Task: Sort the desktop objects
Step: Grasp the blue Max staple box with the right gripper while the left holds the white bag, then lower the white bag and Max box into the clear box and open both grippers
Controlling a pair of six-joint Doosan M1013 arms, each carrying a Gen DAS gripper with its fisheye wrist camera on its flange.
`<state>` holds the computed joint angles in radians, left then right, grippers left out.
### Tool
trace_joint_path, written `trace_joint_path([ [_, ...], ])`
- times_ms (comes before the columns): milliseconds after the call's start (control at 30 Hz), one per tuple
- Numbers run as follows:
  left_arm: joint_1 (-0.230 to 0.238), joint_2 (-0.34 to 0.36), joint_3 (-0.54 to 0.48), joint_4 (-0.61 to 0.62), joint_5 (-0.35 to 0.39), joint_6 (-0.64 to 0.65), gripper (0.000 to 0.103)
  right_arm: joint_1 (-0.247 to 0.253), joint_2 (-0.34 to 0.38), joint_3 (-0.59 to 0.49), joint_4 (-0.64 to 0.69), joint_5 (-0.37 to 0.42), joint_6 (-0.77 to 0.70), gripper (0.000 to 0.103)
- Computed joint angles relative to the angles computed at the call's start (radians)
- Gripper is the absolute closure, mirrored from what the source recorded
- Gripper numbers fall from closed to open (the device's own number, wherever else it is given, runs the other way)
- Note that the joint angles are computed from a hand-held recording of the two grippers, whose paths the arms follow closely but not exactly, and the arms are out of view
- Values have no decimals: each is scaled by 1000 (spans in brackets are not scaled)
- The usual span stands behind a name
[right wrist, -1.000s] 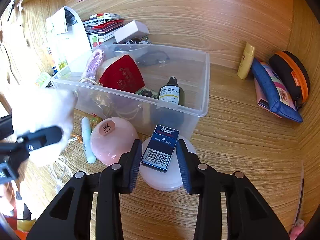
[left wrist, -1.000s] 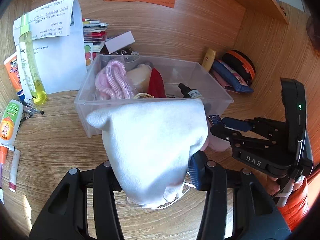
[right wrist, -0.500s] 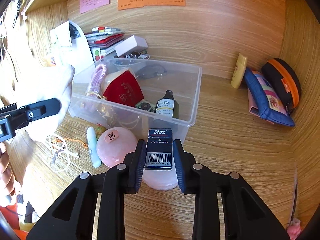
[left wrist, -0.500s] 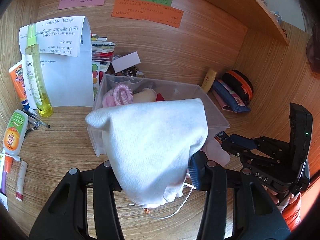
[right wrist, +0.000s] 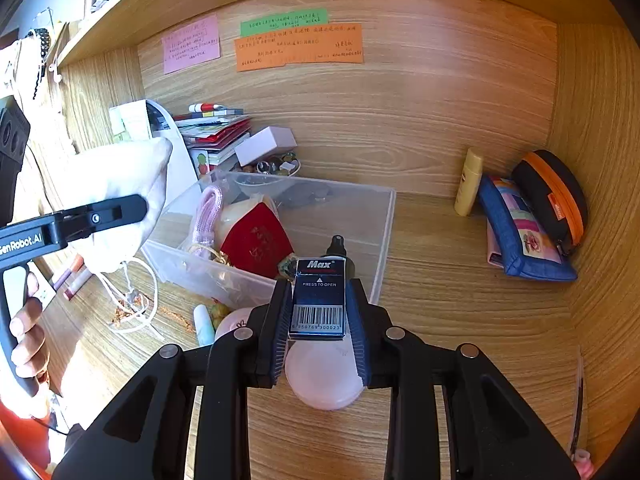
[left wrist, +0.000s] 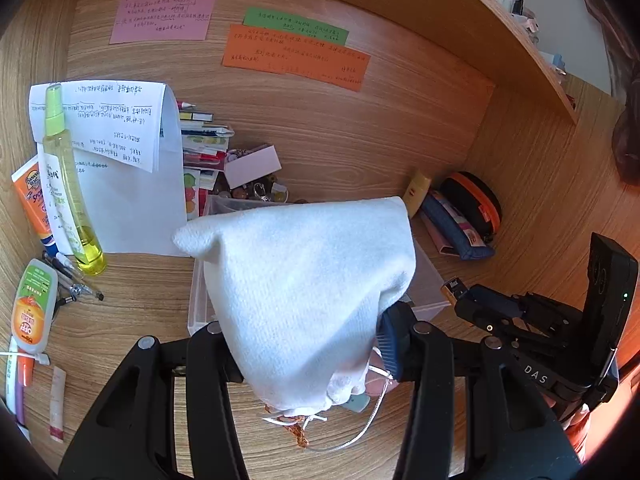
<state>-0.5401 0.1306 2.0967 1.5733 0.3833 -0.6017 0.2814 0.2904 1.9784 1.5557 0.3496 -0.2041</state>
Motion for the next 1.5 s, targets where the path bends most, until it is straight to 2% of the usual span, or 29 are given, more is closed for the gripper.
trace_joint_path([
  [267, 26, 34, -40, -43, -30, 70, 55, 11, 27, -33, -64, 7, 69, 78],
  [367, 43, 50, -60, -67, -65, 106, 55, 15, 40, -50, -104, 3, 112, 78],
  [567, 51, 95, -116, -191, -89, 269, 55, 16, 61, -76, -163, -5, 177, 78],
  [733, 65, 132, -162, -353, -146, 448, 55, 8, 82, -100, -235, -8, 258, 78],
  [867, 66, 167, -204, -520, -155, 637, 55, 5, 95, -115, -265, -9, 295, 78],
  [1233, 83, 240, -259, -1057, -157, 1185, 55, 10, 114, -121, -225, -12, 235, 78],
  [1400, 87, 250, -273, -1140, -129, 1270, 55, 17, 115, -119, -210, -29, 204, 78],
  [1500, 86, 251, -277, -1145, -113, 1279, 55, 22, 115, -118, -203, -41, 184, 77],
])
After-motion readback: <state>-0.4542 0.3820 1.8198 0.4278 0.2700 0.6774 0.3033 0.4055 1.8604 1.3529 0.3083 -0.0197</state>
